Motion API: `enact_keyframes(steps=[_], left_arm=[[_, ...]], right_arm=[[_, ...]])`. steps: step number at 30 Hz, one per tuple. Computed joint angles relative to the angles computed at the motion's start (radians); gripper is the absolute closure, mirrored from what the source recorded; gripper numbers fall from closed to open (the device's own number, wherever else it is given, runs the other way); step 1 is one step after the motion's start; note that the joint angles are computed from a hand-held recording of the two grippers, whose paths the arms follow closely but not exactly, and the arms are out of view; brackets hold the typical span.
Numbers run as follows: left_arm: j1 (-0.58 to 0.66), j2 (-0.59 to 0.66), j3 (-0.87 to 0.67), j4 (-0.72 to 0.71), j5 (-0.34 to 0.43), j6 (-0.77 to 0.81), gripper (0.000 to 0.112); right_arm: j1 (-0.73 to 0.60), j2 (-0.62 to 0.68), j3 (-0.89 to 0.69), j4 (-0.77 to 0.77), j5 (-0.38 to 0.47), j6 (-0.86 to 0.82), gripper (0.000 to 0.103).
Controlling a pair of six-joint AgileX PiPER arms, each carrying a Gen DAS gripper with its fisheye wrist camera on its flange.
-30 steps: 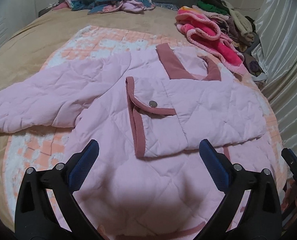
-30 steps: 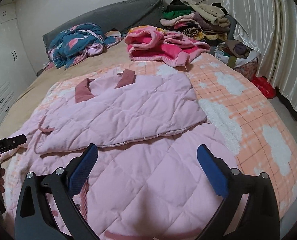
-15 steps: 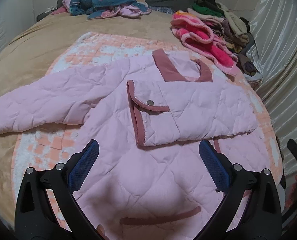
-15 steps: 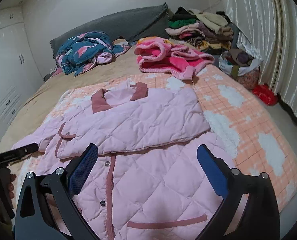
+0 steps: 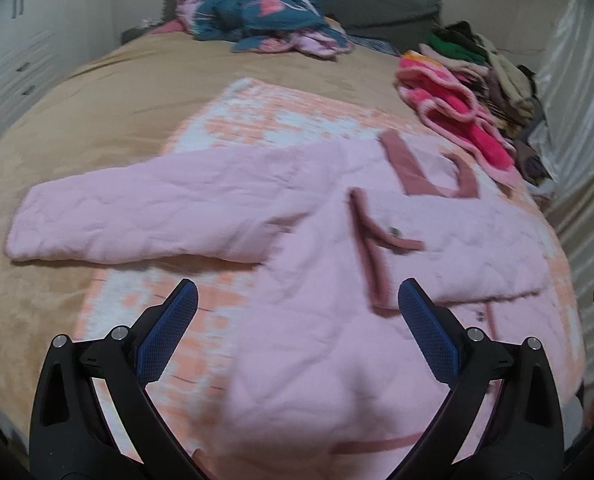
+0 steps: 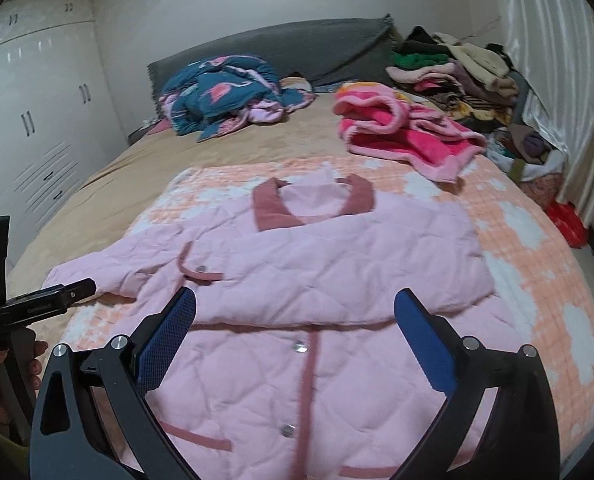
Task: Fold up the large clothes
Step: 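Release the folded front edge and move the left tool toward the other sleeve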
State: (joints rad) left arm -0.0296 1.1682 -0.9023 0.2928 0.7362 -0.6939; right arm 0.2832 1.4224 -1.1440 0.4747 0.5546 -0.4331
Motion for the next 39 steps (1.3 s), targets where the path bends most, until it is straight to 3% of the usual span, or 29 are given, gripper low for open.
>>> enact_keyframes(steps=[6,18,20,39], left_arm=[[0.128,-0.049,0.059,0.011,-0.037,0.059,0.019],[0.431,-0.062,0.152,-0.229,-0.141,0.374,0.019],[0.482,-0.057,0.160,-0.293,-0.153,0.448,0.019],[0.813,0.011,0.141,-0.429,-0.209,0.701,0.019]], right_arm=[[0.137,0.064,-0.054,-0.124,-0.026,0.164,0.004],[0.315,0.128,-0.109,-0.330,-0.085,0.407,0.004],[0.335,0.144,-0.135,-0.358,-0.073,0.431,0.004],[0.569,0.390,-0.445,-0.515,0.035,0.583,0.004]])
